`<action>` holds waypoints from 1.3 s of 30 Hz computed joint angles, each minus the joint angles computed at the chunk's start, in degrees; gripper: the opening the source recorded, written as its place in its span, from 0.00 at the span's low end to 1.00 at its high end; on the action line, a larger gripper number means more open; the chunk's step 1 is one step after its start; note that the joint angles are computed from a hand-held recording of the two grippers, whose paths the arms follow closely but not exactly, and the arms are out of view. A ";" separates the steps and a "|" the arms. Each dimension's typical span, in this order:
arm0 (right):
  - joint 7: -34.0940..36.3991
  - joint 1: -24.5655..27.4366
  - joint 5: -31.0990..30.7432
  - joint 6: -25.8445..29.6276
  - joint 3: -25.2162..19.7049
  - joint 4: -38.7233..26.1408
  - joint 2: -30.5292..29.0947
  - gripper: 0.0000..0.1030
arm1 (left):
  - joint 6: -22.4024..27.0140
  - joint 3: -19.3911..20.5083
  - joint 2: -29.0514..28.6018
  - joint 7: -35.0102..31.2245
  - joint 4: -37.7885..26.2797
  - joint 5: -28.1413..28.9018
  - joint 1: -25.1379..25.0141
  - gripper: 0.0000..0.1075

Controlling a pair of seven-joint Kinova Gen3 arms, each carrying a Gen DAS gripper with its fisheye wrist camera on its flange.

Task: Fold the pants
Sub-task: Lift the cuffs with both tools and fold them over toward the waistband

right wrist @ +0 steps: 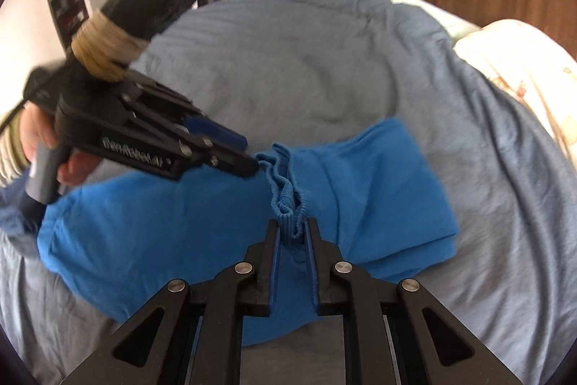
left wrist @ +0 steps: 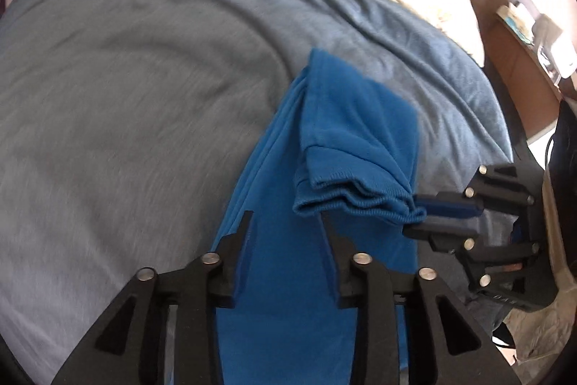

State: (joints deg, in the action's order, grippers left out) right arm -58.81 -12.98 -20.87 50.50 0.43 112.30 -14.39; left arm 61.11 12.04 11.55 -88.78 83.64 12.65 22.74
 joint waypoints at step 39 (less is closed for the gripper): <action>-7.83 9.63 -11.64 8.11 5.59 0.23 4.71 0.28 | -2.15 0.23 4.18 5.52 1.53 4.23 -0.10 0.45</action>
State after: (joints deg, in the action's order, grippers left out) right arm -66.64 -3.35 -32.51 58.60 6.03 112.53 -9.68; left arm 58.97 12.27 15.74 -83.26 85.16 16.89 22.64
